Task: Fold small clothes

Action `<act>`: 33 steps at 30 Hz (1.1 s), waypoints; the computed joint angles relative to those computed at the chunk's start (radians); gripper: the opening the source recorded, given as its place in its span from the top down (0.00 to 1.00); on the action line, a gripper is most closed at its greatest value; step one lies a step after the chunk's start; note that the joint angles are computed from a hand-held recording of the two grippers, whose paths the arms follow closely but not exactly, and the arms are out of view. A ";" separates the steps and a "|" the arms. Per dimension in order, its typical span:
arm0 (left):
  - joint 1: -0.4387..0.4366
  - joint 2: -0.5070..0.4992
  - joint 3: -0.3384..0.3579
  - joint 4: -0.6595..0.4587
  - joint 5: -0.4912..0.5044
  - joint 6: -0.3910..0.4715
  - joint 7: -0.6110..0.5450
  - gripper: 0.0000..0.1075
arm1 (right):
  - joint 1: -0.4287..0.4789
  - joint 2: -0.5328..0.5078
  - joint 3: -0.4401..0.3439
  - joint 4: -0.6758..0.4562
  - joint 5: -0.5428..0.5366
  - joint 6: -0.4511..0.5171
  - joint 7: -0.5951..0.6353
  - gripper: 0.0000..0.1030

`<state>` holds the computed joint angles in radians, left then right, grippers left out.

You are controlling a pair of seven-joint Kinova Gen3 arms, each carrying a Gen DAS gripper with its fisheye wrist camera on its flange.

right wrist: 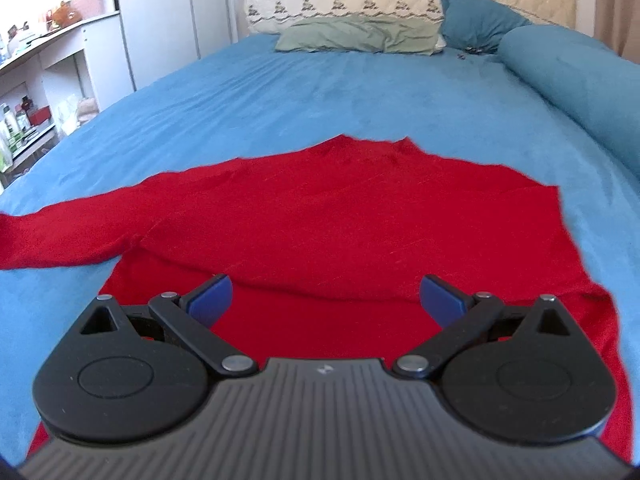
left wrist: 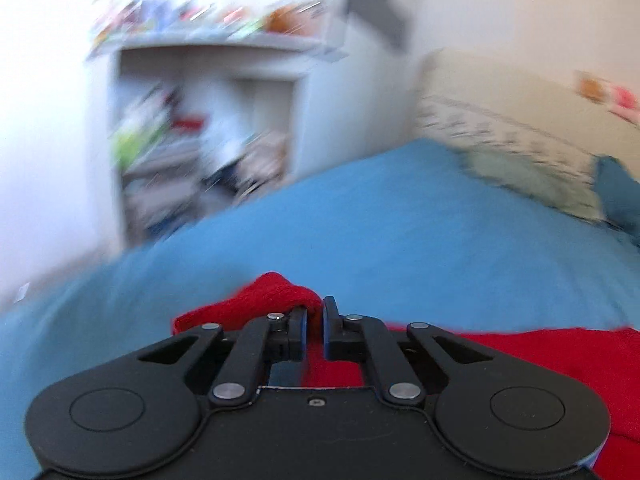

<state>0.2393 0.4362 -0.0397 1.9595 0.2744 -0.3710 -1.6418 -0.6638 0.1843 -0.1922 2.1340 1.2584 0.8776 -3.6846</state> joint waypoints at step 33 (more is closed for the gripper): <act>0.393 0.070 -0.014 -0.137 -0.205 0.250 -0.027 0.08 | 0.203 -0.189 -0.028 0.133 0.067 -0.158 0.186 0.00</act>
